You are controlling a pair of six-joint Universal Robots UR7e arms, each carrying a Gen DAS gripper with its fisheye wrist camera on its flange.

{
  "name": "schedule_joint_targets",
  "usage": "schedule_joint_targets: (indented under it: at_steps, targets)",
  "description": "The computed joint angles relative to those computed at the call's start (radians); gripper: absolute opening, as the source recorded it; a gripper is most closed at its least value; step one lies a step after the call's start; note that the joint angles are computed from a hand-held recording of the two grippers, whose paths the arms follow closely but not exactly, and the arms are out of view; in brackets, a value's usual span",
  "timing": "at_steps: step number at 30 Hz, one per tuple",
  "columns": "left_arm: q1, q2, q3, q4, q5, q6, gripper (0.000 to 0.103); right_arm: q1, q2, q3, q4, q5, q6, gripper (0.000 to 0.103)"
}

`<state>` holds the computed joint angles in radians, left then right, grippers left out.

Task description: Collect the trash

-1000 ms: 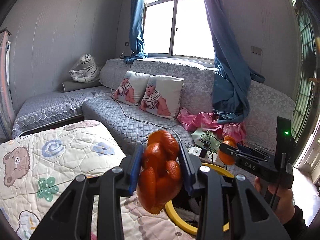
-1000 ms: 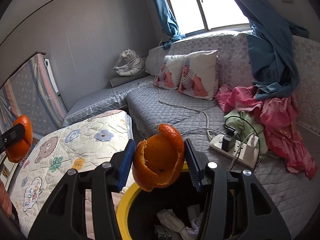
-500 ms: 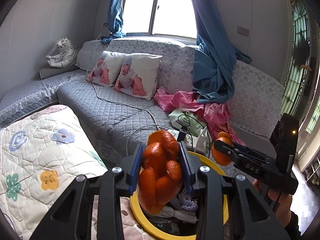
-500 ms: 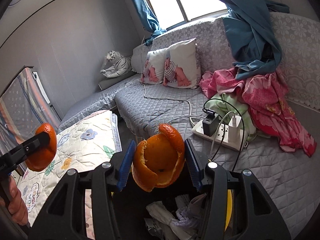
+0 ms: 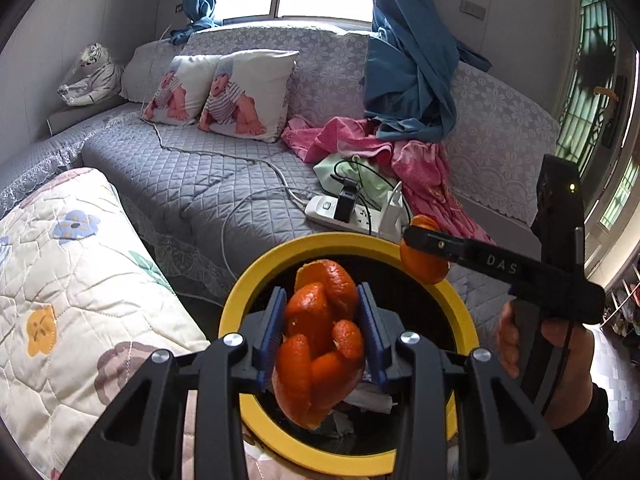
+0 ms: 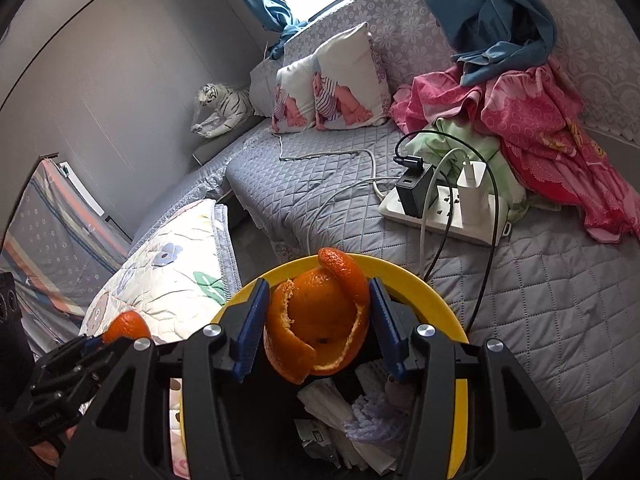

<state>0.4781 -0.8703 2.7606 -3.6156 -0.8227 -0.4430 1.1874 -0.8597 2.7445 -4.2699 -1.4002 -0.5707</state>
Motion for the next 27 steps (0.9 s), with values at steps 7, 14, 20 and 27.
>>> schedule_joint_targets:
  at_steps: [7, 14, 20, 27]
  targets:
    - [0.042, 0.024, -0.015, 0.054, -0.062, -0.014, 0.034, 0.013, -0.019, -0.025, 0.078, -0.011, 0.016, 0.048]
    - [0.074, 0.037, -0.013, 0.044, -0.109, -0.024, 0.035, 0.028, -0.037, -0.052, 0.135, -0.038, 0.033, 0.051]
    - [0.053, 0.033, -0.005, 0.042, -0.078, -0.054, 0.044, 0.035, -0.03, -0.052, 0.099, -0.038, 0.043, 0.062]
    - [0.016, -0.079, 0.037, 0.074, -0.003, -0.128, 0.044, 0.065, -0.063, -0.044, 0.06, -0.067, 0.068, 0.062]
